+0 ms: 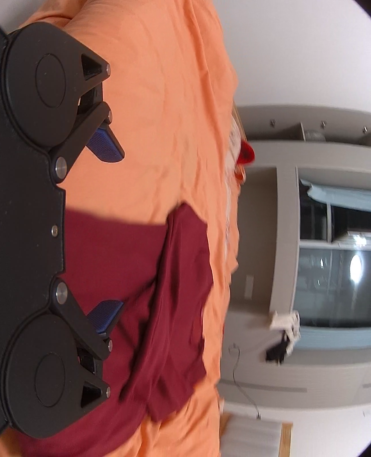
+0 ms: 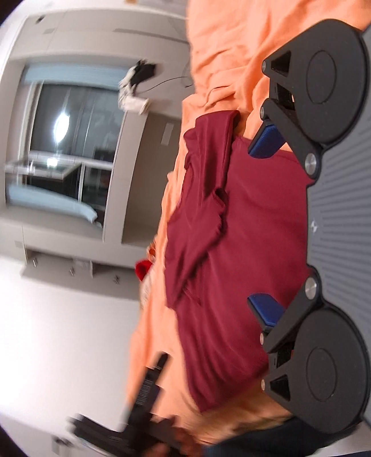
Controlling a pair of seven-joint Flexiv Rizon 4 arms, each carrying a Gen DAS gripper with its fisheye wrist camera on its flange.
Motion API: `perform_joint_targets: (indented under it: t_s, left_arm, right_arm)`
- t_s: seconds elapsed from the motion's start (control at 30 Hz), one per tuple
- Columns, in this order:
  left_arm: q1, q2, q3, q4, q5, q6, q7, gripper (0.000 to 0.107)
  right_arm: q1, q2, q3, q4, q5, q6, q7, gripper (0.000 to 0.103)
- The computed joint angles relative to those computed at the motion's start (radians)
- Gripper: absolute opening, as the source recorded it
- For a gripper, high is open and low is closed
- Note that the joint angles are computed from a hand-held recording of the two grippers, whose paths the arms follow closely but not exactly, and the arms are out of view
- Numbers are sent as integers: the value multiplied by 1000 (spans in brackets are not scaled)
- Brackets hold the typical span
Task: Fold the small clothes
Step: 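Grasp the shirt hem with both grippers and lift it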
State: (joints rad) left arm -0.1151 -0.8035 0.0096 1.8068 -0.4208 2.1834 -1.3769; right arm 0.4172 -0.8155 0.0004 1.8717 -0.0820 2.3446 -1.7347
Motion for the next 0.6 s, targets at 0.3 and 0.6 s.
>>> perform_joint_targets:
  t_s: [0.3, 0.6]
  left_arm:
    - [108, 23, -81, 93, 236, 69, -68, 102]
    - [139, 18, -85, 143, 261, 54, -142, 102]
  right_arm:
    - [281, -37, -206, 34, 310, -38, -367, 103]
    - [620, -265, -562, -111, 708, -167, -585, 103]
